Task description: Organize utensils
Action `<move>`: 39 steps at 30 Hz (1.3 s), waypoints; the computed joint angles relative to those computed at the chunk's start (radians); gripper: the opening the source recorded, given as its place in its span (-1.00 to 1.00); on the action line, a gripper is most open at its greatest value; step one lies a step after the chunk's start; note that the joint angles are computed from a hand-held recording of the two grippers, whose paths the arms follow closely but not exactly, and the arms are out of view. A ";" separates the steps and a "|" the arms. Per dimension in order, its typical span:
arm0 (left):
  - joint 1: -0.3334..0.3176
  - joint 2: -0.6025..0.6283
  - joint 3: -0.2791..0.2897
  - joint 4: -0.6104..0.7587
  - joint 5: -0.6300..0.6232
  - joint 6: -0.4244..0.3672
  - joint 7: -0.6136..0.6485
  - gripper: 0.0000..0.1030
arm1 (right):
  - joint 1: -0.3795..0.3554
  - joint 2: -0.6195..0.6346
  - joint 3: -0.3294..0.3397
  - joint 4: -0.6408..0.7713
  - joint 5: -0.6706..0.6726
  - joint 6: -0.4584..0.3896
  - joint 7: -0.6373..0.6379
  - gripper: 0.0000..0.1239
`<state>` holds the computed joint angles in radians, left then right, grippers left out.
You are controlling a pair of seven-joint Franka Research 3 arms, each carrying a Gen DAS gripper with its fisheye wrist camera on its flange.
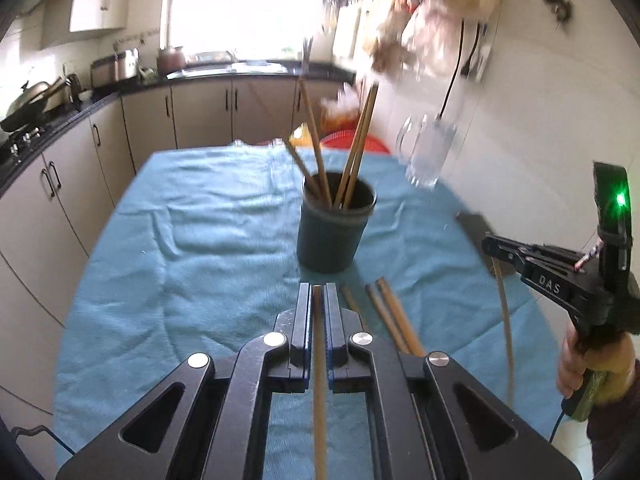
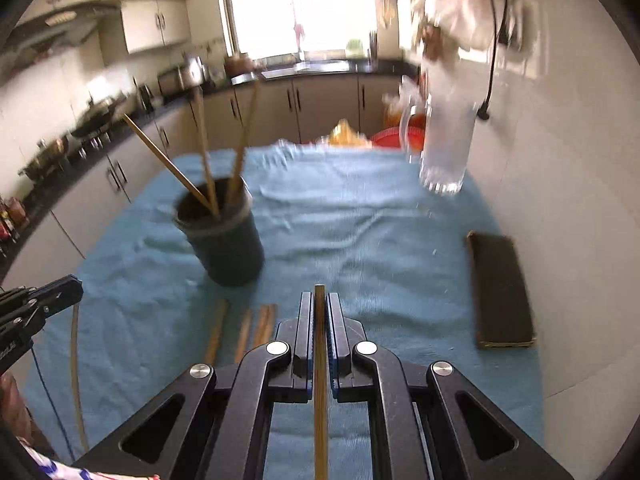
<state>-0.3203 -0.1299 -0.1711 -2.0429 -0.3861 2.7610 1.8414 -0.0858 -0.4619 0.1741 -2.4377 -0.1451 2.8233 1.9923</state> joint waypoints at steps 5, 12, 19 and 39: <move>-0.029 -0.103 0.010 -0.086 0.005 0.072 -0.007 -0.91 | -0.018 -0.118 0.040 -0.044 -0.015 0.022 0.019 -0.92; -0.119 -0.223 0.078 -0.206 0.067 0.166 -0.029 -0.91 | -0.025 -0.222 0.089 -0.085 -0.009 0.018 0.016 -0.92; -0.221 -0.312 0.163 -0.271 0.073 0.208 -0.035 -0.91 | -0.022 -0.285 0.102 -0.102 0.015 0.024 0.006 -0.92; -0.296 -0.212 0.233 -0.103 0.041 0.217 -0.014 -0.91 | -0.056 -0.209 0.111 0.001 0.042 0.076 -0.042 -0.92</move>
<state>-0.6162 -0.3417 0.0623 -2.1461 -0.3452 2.9781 1.8274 -0.1420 -0.6713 0.2854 -2.4363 -0.1029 2.8994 1.9503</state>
